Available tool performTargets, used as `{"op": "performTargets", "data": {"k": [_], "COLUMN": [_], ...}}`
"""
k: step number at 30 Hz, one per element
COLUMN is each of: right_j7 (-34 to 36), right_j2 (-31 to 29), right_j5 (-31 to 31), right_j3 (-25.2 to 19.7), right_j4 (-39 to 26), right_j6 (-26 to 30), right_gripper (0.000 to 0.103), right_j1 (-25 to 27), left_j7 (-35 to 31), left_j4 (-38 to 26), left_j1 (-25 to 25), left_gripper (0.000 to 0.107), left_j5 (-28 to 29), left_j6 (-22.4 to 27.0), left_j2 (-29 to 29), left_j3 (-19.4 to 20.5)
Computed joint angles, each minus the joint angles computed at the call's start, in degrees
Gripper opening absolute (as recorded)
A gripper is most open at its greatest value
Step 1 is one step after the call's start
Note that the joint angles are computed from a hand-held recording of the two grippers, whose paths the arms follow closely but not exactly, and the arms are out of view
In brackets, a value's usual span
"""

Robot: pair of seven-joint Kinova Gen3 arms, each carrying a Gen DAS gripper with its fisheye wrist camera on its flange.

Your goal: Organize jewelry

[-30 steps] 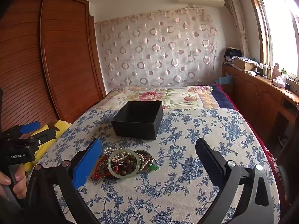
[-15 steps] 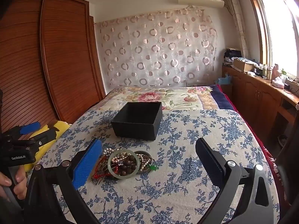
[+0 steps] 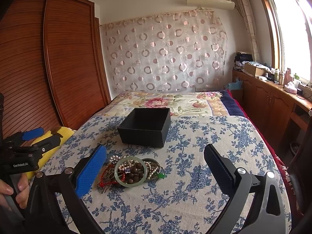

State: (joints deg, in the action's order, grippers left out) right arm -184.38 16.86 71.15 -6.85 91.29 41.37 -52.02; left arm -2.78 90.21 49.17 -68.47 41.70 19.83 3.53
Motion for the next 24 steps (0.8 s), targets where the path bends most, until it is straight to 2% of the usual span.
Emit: {"op": "performTargets", "data": {"k": [24], "right_j7": [0.5], "right_j2": [-0.2], "right_j5": [-0.4], "right_j3": [-0.2], "right_j4": [-0.6], "right_j6": [0.9], "right_gripper": [0.101], "right_j1": [-0.5], "left_j7": [0.8], "left_j4": [0.7], "left_j1": [-0.5], "left_gripper": [0.095], "left_j5": [-0.8], "left_j6": [0.0], "left_j2": [-1.0], "left_j3": [0.7]}}
